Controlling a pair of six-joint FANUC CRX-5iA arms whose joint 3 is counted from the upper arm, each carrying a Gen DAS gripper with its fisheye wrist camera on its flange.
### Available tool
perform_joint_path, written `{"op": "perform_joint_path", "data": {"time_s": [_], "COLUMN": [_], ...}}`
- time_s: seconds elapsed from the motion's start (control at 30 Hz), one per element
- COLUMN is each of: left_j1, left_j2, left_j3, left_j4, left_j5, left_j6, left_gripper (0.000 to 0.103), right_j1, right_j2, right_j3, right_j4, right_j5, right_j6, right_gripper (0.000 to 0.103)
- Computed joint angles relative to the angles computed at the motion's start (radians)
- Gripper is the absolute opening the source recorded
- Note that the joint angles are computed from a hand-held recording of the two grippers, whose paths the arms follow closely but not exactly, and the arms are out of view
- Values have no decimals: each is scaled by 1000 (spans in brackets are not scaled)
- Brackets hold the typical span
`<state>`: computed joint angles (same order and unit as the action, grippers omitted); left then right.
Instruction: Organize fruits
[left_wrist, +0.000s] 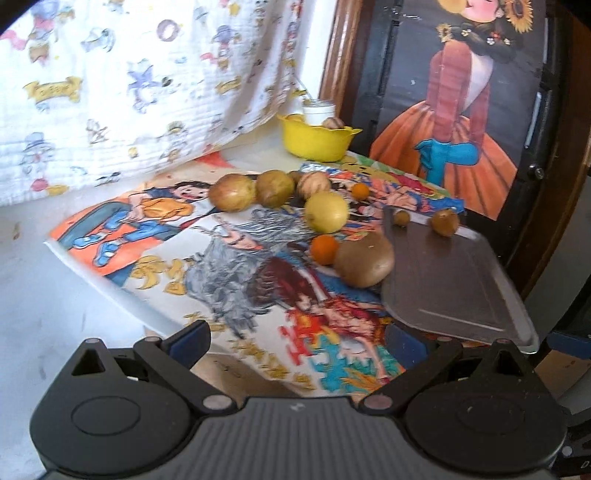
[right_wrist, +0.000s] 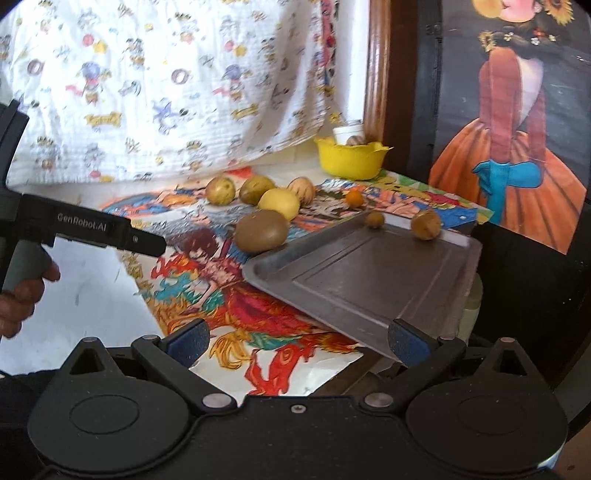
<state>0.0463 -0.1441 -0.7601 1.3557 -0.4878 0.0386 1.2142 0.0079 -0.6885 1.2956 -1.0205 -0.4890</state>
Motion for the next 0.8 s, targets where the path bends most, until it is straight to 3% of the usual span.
{"op": "perform_joint_path", "data": {"time_s": [0.33,0.63,0.8], "left_j1": [43,17,4], "left_j2": [50,99,137], "left_j3": [37,75,124], "left_j4": [-31,86,74], "left_j5": [22,48,61], "left_j6": [38,-95,-130], "left_gripper": [103,103,103], "right_j1": [-42,-116,-145], "right_j2": [28,-12,-39], "right_j3": [38,53,70], "right_j4": [-6,58,41], "right_j5": [61,90,95], "right_j6": [102,250,373], "right_gripper": [102,102,102]}}
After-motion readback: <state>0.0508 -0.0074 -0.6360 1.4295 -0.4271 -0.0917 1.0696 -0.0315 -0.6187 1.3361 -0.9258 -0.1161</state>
